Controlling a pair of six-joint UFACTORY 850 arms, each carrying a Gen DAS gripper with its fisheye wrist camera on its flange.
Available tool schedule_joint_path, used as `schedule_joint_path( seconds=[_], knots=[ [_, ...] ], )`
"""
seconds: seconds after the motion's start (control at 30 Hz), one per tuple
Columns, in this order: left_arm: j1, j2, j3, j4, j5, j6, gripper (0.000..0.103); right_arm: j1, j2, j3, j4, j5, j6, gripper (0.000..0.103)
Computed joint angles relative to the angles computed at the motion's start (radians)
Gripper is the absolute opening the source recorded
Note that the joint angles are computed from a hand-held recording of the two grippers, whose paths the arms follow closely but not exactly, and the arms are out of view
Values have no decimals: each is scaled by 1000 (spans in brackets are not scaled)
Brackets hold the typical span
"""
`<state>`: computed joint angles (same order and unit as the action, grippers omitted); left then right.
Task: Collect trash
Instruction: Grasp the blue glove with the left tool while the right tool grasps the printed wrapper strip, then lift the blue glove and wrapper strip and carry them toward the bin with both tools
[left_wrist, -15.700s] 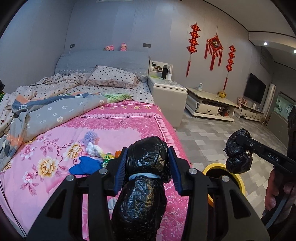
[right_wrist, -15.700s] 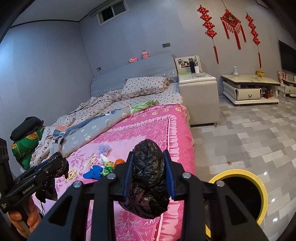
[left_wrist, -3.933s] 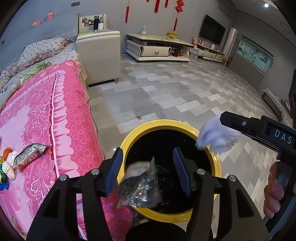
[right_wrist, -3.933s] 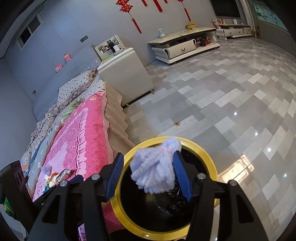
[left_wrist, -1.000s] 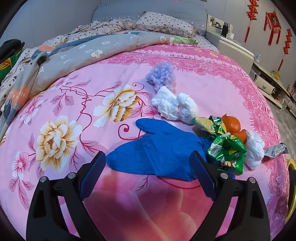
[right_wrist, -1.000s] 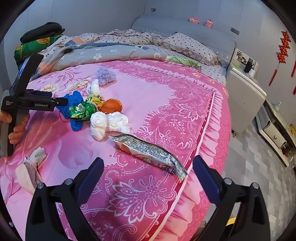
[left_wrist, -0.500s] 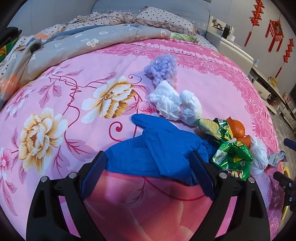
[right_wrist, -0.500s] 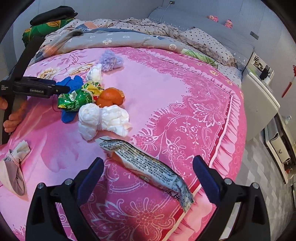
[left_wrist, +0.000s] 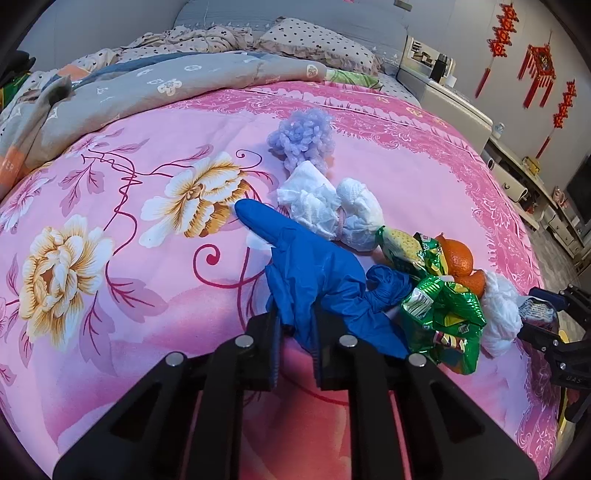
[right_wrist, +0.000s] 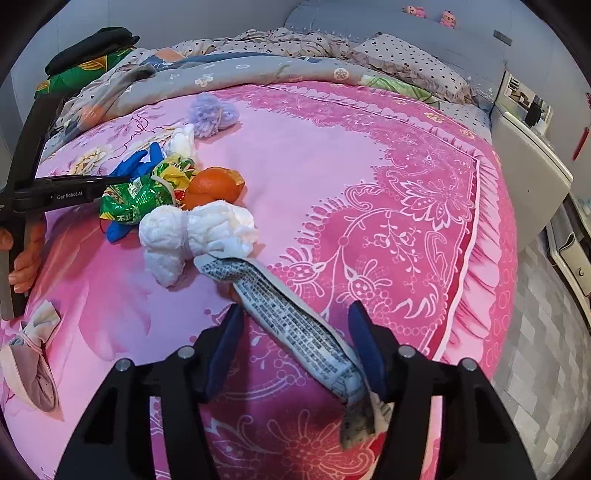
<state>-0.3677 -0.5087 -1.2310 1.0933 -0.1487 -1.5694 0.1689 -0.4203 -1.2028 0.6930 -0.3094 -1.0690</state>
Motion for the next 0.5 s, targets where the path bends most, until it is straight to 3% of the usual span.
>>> schedule_joint_path(
  seconds=[0.07, 0.17, 0.33, 0.5],
  knots=[
    [1, 4, 6, 22, 5, -26, 10, -1, 0, 0, 9, -1, 5, 39],
    [1, 10, 11, 45, 4, -54, 9, -6, 0, -2, 34, -17, 5, 29],
    [0, 23, 23, 90, 5, -103, 8, -4, 16, 12, 35, 8, 32, 22],
    [-8, 42, 40, 138, -4, -146, 8, -13, 34, 19, 71, -7, 28, 21]
  ],
)
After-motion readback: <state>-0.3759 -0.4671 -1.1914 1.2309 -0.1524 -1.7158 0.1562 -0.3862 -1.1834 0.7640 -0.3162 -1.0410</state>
